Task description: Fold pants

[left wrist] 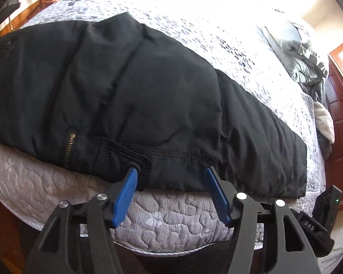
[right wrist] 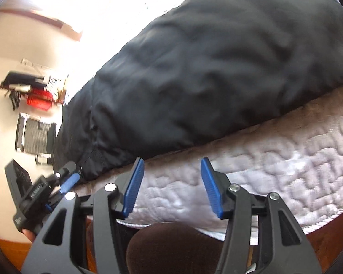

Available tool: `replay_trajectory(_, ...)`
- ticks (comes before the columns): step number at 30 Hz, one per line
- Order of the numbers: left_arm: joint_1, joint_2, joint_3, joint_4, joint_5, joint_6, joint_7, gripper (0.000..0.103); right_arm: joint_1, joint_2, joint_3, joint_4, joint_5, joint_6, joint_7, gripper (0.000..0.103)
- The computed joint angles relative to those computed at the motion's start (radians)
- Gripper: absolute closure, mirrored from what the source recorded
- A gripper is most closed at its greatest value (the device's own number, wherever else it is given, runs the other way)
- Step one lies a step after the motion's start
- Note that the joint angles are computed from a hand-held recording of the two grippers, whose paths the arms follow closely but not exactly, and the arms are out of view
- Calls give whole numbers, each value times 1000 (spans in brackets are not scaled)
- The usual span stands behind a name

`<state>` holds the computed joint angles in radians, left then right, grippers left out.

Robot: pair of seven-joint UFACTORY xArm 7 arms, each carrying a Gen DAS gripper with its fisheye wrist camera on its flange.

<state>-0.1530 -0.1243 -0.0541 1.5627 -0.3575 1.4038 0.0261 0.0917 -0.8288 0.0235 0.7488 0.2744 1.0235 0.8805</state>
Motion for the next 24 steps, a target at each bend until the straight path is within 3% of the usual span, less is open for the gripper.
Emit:
replay_trajectory(9, -65, 42, -63, 62, 76, -29, -8, 41, -250, -316, -76, -105, -170, 185, 123, 47)
replay_trajectory(12, -109, 70, -100, 99, 126, -50, -42, 40, -266, -286, -73, -65, -218, 251, 90, 47)
replay_trajectory(18, -192, 130, -143, 134, 252, -84, -67, 40, -206, -103, -7, 57, -255, 345, -2, 47)
replay_trajectory(24, -217, 105, -137, 82, 291, -89, -60, 35, -245, -164, -58, 17, -241, 322, 30, 43)
